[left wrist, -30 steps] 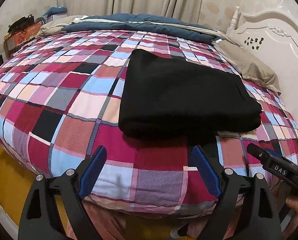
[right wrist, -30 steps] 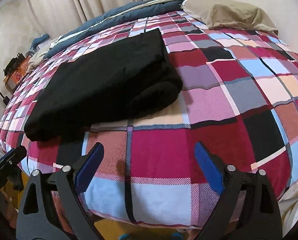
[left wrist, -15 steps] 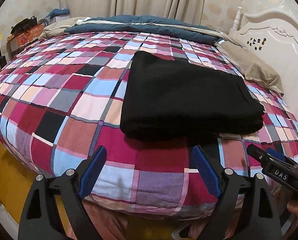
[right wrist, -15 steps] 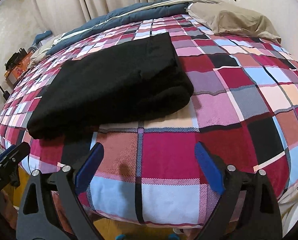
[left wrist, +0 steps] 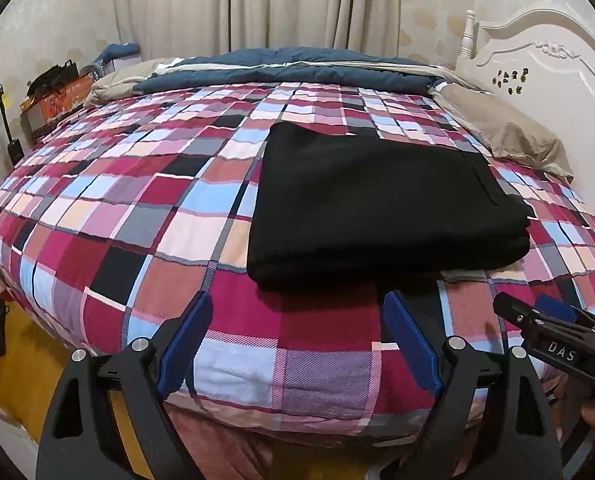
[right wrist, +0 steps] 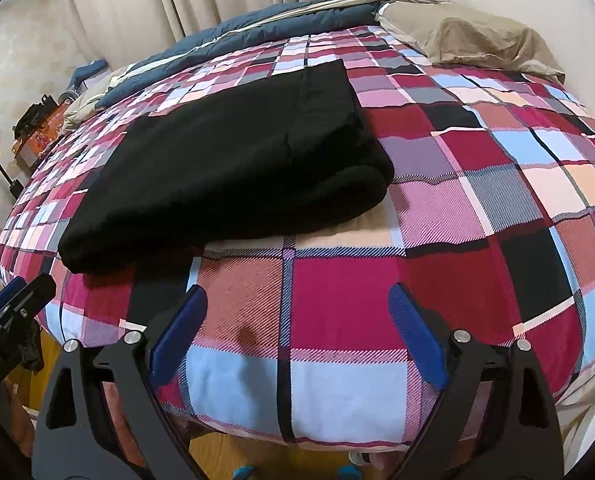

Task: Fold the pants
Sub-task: 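Open both tools and pull them back from the folded black pants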

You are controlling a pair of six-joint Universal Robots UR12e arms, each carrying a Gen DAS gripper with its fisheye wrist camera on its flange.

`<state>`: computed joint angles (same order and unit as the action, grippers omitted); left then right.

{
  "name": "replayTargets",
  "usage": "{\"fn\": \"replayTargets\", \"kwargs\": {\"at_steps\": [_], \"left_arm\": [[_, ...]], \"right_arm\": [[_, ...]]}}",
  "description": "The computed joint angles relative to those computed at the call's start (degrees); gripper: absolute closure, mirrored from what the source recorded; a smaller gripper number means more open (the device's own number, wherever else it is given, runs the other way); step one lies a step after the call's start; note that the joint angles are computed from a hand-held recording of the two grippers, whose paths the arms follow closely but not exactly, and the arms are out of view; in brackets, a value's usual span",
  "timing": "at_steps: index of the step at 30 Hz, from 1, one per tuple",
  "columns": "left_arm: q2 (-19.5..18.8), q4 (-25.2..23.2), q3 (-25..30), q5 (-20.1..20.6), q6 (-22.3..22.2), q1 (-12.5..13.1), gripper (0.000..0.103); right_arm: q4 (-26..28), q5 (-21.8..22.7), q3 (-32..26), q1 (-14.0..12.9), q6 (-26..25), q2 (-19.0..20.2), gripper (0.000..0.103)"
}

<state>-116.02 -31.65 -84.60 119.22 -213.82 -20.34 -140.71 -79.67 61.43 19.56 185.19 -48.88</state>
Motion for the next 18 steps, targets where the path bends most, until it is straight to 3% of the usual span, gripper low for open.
{"fn": "replayTargets", "kwargs": {"at_steps": [18], "left_arm": [[-0.46,0.25,0.97,1.21,1.04,-0.76,0.017]], "right_arm": [[-0.43,1.25,1.49,-0.25,0.4,-0.79,0.011]]}}
